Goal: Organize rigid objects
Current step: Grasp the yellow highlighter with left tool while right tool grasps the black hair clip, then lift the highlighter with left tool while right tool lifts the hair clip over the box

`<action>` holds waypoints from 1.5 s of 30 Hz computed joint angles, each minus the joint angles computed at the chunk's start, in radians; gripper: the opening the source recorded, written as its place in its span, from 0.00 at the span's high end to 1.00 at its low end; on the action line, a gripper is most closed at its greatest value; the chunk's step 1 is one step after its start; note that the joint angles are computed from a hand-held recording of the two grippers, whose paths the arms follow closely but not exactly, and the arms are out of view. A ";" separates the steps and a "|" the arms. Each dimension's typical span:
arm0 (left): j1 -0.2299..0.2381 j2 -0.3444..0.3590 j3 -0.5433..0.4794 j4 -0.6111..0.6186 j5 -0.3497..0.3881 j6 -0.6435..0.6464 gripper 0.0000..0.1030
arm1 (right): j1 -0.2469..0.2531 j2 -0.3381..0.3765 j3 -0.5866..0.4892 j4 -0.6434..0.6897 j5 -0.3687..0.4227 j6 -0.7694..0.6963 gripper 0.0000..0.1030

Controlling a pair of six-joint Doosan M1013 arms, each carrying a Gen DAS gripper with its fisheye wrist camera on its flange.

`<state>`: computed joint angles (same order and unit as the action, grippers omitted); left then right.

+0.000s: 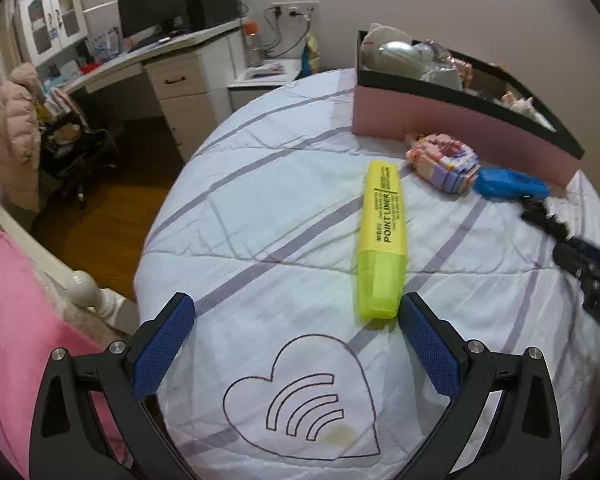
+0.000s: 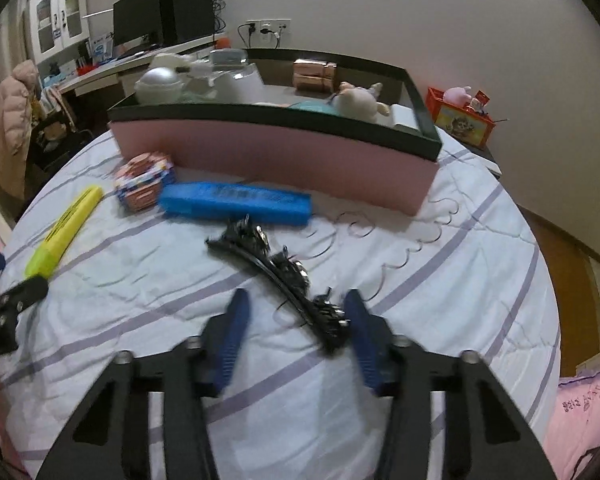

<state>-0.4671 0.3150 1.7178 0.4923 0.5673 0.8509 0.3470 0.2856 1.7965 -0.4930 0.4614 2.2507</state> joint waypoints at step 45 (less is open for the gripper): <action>0.032 0.038 -0.036 -0.501 -0.159 0.676 0.74 | 0.039 0.017 -0.019 0.023 -0.021 0.026 0.73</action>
